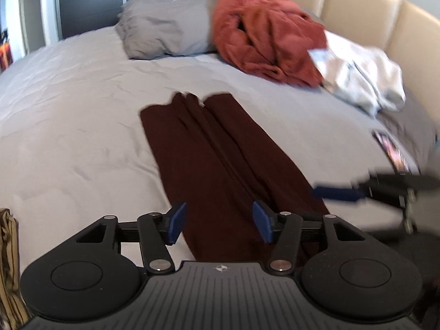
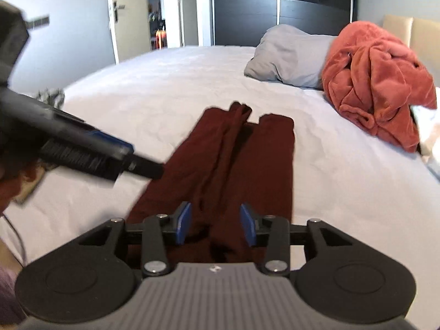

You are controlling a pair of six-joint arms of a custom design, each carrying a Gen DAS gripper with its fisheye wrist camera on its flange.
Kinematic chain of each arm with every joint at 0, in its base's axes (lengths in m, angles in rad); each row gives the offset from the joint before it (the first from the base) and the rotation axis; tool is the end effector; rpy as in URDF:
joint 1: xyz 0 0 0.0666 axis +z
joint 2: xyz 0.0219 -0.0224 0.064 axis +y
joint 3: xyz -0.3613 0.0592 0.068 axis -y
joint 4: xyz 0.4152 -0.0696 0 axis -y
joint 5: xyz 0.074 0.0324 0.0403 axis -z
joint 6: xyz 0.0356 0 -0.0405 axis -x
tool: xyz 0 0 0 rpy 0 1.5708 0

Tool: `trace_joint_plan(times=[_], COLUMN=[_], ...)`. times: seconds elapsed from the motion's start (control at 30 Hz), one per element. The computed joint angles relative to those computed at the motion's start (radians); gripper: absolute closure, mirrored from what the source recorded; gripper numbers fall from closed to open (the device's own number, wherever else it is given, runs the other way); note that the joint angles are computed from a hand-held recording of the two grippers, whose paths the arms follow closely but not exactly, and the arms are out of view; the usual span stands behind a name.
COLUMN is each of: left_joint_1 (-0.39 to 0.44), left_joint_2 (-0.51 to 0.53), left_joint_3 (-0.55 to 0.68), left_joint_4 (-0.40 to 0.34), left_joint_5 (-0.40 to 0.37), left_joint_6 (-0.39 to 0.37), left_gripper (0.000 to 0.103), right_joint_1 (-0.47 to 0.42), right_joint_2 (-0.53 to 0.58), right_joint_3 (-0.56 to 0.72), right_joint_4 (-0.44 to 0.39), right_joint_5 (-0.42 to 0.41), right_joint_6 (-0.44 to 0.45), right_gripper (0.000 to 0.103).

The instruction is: Fold clothes

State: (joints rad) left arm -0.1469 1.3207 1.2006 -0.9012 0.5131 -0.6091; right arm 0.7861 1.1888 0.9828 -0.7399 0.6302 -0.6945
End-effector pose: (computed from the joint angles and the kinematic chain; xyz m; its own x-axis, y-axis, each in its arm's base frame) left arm 0.4576 -0.0858 0.3581 -0.4738 0.5740 -0.6678 0.7952 0.6047 -0.0445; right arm 0.3096 0.2797 0.3228 -0.6503 0.0805 -0.7554 0.1147 0.9934 0.0072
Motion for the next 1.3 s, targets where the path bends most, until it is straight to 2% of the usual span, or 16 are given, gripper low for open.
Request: trace_joint_plan(times=[0.07,0.13,0.27,0.4,0.47,0.53,0.63,0.77,0.87,1.0,1.07,1.1,1.13,1.17,1.2,1.3], left_joint_1=[-0.018,-0.033,-0.046,-0.037,-0.032,-0.025,-0.015,0.004,0.019,0.016,0.017,0.022,0.03,0.039,0.049,0.065], left_joint_2=[-0.043,-0.073,-0.102,-0.116,-0.119,-0.115,-0.123,-0.157,-0.154,-0.129,-0.118,-0.109,-0.096,-0.085,-0.077,-0.053], left_joint_3=[-0.066,-0.118,-0.193,-0.222,-0.23,-0.223,-0.214,-0.22,-0.225,-0.216,-0.191,-0.172,-0.148,-0.125,-0.103,-0.048], left_joint_4=[0.027,0.049,0.116,0.135,0.137,0.122,0.094,0.07,0.063,0.061,0.027,-0.001,-0.035,-0.066,-0.089,-0.123], left_joint_5=[-0.03,-0.054,-0.112,-0.123,-0.118,-0.113,-0.116,-0.172,-0.18,-0.167,-0.162,-0.147,-0.122,-0.094,-0.064,0.013], left_joint_6=[-0.05,-0.095,-0.177,-0.231,-0.247,-0.242,-0.249,-0.315,-0.344,-0.306,-0.312,-0.314,-0.311,-0.302,-0.285,-0.23], left_gripper=[0.051,0.052,0.053,0.056,0.062,0.076,0.094,0.096,0.096,0.094,0.086,0.075,0.063,0.056,0.053,0.053], right_joint_1=[0.012,0.026,0.039,0.038,0.033,0.025,0.018,0.026,0.024,0.032,0.035,0.035,0.036,0.037,0.038,0.042], right_joint_2=[0.003,0.01,0.035,0.06,0.068,0.076,0.077,0.059,0.079,0.099,0.093,0.083,0.07,0.056,0.043,0.008], right_joint_3=[-0.011,-0.026,-0.063,-0.073,-0.069,-0.06,-0.05,-0.053,-0.039,-0.033,-0.024,-0.023,-0.025,-0.027,-0.03,-0.041], right_joint_4=[-0.02,-0.016,0.061,0.096,0.103,0.099,0.103,0.144,0.101,0.075,0.058,0.054,0.053,0.052,0.05,0.053], right_joint_5=[0.013,0.033,0.072,0.086,0.087,0.082,0.067,0.052,0.011,0.02,0.018,0.012,0.005,0.001,0.001,0.007], right_joint_6=[0.038,0.119,0.358,0.492,0.523,0.534,0.523,0.547,0.545,0.556,0.548,0.54,0.526,0.511,0.498,0.463], right_gripper=[0.059,0.061,0.064,0.064,0.068,0.081,0.087,0.088,0.088,0.084,0.078,0.068,0.068,0.068,0.068,0.068])
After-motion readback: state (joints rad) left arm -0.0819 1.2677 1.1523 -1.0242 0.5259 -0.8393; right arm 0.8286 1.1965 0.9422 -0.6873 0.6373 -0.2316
